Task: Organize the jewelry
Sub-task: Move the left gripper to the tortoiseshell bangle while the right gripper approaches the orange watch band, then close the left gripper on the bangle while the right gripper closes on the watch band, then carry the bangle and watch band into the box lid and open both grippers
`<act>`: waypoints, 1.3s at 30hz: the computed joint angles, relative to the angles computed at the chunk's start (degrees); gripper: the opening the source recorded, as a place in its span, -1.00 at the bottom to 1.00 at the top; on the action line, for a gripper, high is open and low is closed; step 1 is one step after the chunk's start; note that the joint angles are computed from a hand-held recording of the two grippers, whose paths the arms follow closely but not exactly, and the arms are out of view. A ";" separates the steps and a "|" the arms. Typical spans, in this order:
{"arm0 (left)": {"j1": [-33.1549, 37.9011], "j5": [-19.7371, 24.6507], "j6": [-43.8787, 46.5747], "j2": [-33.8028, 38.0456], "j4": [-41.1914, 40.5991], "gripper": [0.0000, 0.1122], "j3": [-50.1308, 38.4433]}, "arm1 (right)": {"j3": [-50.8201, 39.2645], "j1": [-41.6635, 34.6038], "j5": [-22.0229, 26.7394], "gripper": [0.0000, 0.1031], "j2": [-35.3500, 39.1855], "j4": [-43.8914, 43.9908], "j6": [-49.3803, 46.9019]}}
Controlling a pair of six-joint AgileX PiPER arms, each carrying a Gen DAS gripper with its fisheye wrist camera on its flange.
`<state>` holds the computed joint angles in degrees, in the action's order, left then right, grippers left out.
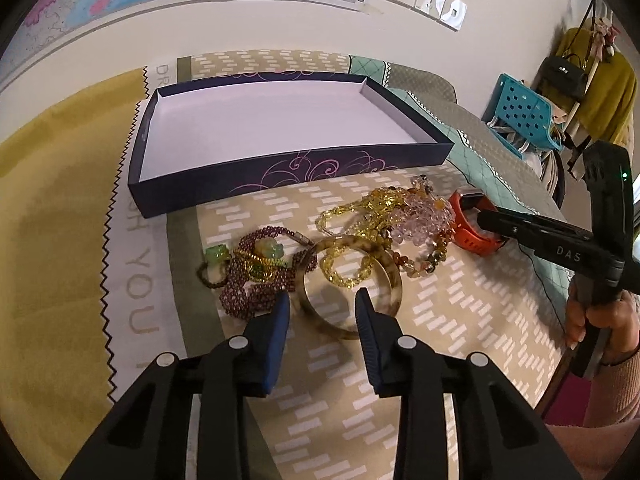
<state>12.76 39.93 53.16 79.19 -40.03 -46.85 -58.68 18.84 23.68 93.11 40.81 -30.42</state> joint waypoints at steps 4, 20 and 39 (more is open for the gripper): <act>-3.15 -3.41 -3.60 0.03 4.95 -0.53 -0.25 | -1.08 -0.37 0.78 -0.71 0.39 -3.51 3.17; 0.70 0.13 1.42 -0.62 1.50 -0.91 -1.98 | -2.36 -2.97 3.80 -0.83 -2.05 3.45 -3.40; 2.87 4.97 -3.29 11.40 -0.75 -0.90 -24.74 | -36.19 0.73 13.75 -0.83 16.19 -5.98 7.46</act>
